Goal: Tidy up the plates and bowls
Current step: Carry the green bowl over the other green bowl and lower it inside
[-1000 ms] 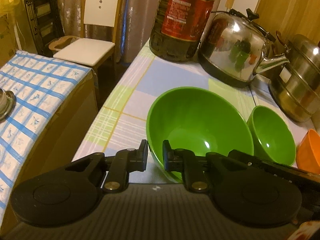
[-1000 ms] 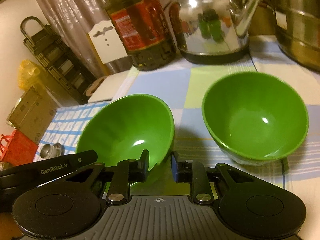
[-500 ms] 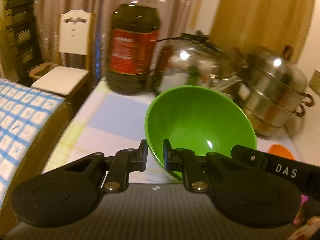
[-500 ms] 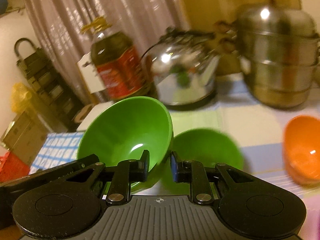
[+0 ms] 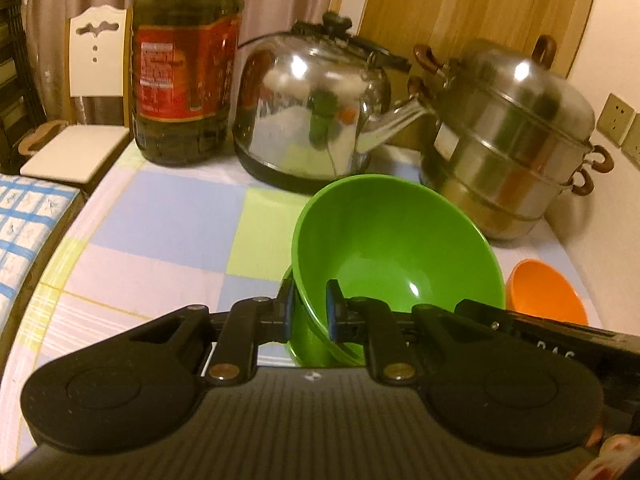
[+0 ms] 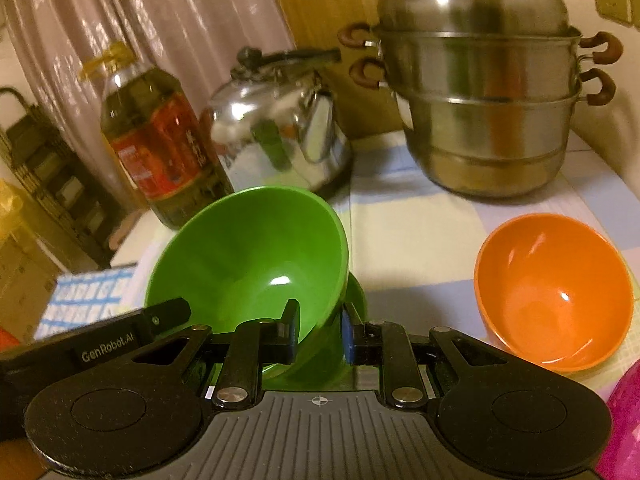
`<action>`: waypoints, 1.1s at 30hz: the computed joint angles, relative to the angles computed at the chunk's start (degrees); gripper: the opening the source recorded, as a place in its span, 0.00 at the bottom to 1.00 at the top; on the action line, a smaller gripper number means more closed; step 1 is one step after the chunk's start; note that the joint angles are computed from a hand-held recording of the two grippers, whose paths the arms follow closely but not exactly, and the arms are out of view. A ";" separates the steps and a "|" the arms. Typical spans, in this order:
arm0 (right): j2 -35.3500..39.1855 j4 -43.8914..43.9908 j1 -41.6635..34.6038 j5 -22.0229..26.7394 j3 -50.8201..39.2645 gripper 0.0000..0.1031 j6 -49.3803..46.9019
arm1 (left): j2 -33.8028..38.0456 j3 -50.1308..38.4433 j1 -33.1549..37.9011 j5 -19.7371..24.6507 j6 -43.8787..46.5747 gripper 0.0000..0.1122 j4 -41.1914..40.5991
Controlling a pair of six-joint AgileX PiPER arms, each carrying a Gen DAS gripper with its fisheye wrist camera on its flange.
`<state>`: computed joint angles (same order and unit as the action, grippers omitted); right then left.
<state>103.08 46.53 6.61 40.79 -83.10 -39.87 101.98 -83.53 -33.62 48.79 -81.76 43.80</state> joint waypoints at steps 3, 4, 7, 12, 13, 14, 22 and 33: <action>1.35 -0.58 0.09 0.67 -0.68 0.21 0.32 | 0.22 0.77 0.33 -0.50 0.02 0.12 -0.24; 1.83 -0.85 0.26 0.70 -1.06 0.21 0.47 | 0.40 0.85 0.54 -0.68 0.29 0.12 -0.54; 2.69 -2.42 0.89 0.07 -1.51 0.21 0.72 | 0.43 1.78 1.29 -2.22 1.04 0.12 -1.44; 3.95 -5.18 2.04 -0.62 -1.80 0.21 2.19 | 0.97 1.79 1.28 -2.03 1.53 0.12 -1.67; 3.93 -5.69 2.31 -0.99 -1.58 0.21 2.04 | 0.93 1.92 1.28 -2.07 1.54 0.12 -1.73; 4.07 -5.94 2.45 -1.17 -1.59 0.21 1.94 | 0.90 2.07 1.34 -2.18 1.56 0.12 -1.80; 4.39 -7.95 3.41 -2.52 -1.43 0.21 2.22 | 1.44 2.09 1.63 -2.49 2.64 0.12 -3.10; 4.14 -8.77 3.70 -4.06 -0.52 0.27 1.33 | 2.47 0.68 1.25 -0.19 3.06 0.14 -2.82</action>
